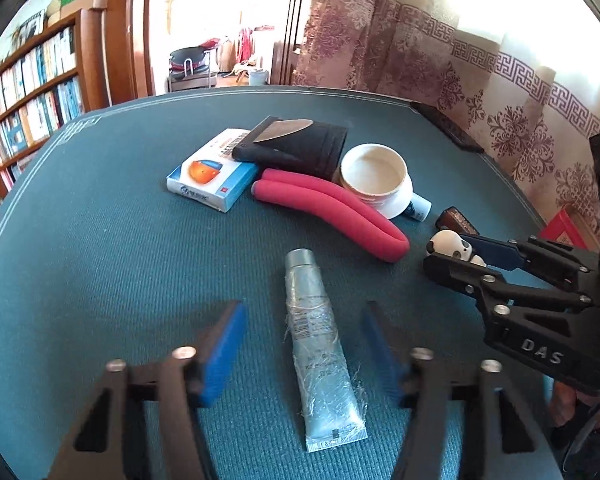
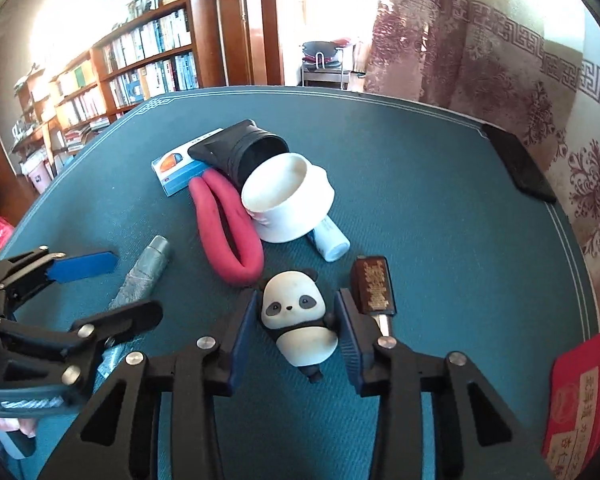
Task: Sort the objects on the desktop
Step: 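Grasp the panda figurine with the right tool while the left tool holds the tube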
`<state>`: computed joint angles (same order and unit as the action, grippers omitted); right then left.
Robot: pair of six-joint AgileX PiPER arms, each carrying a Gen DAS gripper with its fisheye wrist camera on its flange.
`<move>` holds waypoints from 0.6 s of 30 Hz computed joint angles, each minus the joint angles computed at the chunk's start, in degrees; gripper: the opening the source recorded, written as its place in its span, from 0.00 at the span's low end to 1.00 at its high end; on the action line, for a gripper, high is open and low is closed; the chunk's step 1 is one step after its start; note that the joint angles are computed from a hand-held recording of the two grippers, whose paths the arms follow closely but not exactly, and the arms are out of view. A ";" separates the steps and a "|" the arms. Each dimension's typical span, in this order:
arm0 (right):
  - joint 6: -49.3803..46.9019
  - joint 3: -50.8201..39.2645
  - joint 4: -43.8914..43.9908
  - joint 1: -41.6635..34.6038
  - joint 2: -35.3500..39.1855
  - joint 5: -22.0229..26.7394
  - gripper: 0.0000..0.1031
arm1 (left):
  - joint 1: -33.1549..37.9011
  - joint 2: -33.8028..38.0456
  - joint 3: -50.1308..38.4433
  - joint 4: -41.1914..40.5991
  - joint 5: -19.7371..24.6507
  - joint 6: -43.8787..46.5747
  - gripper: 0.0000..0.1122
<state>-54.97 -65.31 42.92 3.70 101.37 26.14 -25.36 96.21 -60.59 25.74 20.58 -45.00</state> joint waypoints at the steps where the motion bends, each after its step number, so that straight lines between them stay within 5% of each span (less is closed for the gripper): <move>1: -1.84 1.11 2.65 -1.04 -1.11 0.87 0.41 | -0.10 0.18 -0.18 -0.38 -0.10 0.69 0.44; 3: -4.66 3.16 6.12 -2.27 -3.34 1.34 0.41 | -0.40 0.64 -0.77 0.13 0.18 0.50 0.28; 5: -8.16 5.67 10.27 -4.28 -6.38 2.63 0.41 | -0.13 0.64 -0.76 -0.72 0.02 1.13 0.22; 11: -12.12 10.05 15.69 -9.14 -12.94 6.36 0.41 | 0.16 -0.74 0.34 -2.31 -0.35 1.16 0.21; 18: -15.74 14.21 19.74 -15.89 -18.75 11.41 0.41 | -2.07 -5.77 2.16 4.71 0.90 -6.77 0.20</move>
<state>-70.71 -51.10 62.66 -12.20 82.62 37.55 -27.42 90.44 -58.43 30.45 21.48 -51.78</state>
